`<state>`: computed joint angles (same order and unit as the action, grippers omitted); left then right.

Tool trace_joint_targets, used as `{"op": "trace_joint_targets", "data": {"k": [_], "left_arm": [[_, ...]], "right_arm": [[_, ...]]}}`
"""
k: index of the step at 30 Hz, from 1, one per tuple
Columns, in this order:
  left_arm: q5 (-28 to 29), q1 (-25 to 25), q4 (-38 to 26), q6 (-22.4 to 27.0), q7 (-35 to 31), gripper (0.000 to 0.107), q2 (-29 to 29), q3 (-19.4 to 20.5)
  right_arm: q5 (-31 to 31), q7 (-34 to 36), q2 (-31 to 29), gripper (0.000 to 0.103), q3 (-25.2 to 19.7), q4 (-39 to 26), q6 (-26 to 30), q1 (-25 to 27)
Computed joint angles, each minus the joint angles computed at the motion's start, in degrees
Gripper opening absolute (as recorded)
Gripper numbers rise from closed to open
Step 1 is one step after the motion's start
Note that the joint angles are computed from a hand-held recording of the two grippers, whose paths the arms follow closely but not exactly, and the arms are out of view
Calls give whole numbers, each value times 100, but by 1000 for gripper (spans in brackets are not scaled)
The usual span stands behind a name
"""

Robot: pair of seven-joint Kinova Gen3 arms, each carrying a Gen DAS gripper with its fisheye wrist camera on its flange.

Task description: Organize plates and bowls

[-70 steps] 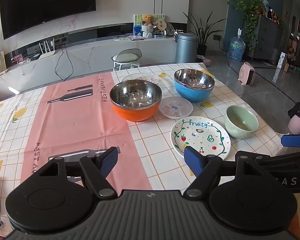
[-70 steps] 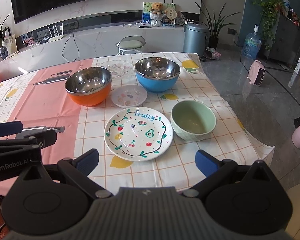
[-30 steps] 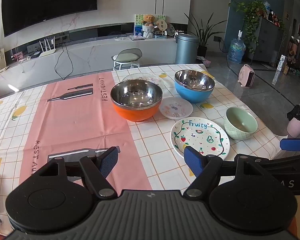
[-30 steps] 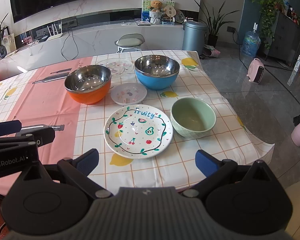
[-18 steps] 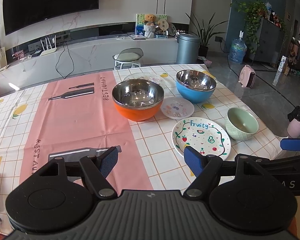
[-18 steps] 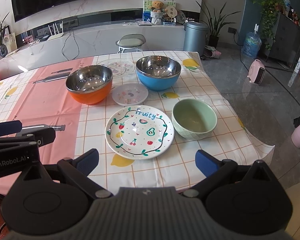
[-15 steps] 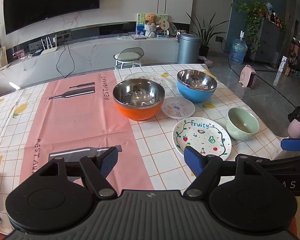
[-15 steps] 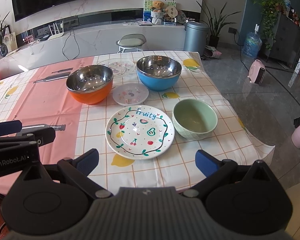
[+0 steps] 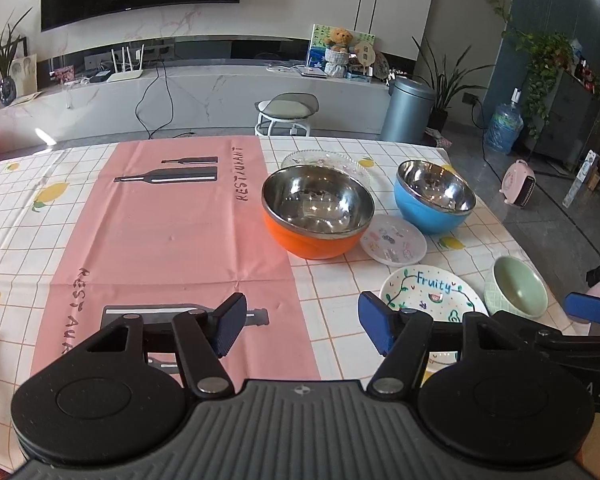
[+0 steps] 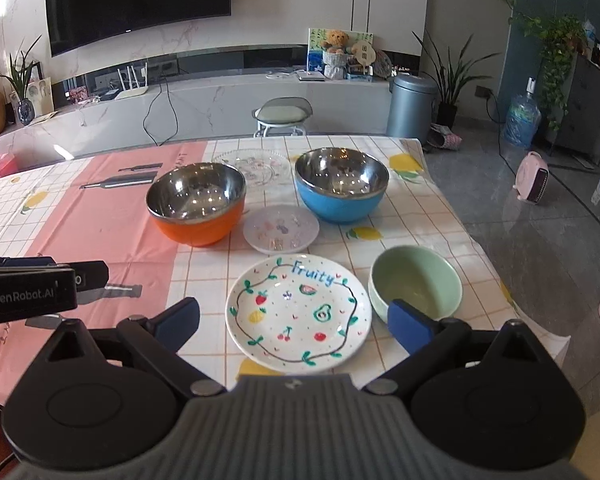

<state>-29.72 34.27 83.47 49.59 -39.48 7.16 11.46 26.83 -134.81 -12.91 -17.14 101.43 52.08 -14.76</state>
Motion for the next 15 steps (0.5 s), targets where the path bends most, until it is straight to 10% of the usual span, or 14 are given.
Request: {"op": "trace_joint_targets", "data": {"k": [15], "left_arm": [[524,-454,-240,-969,-258,63,287,-356]], "right_arm": [[-522,292,1011,80,680,-602,-1093,-55]]}}
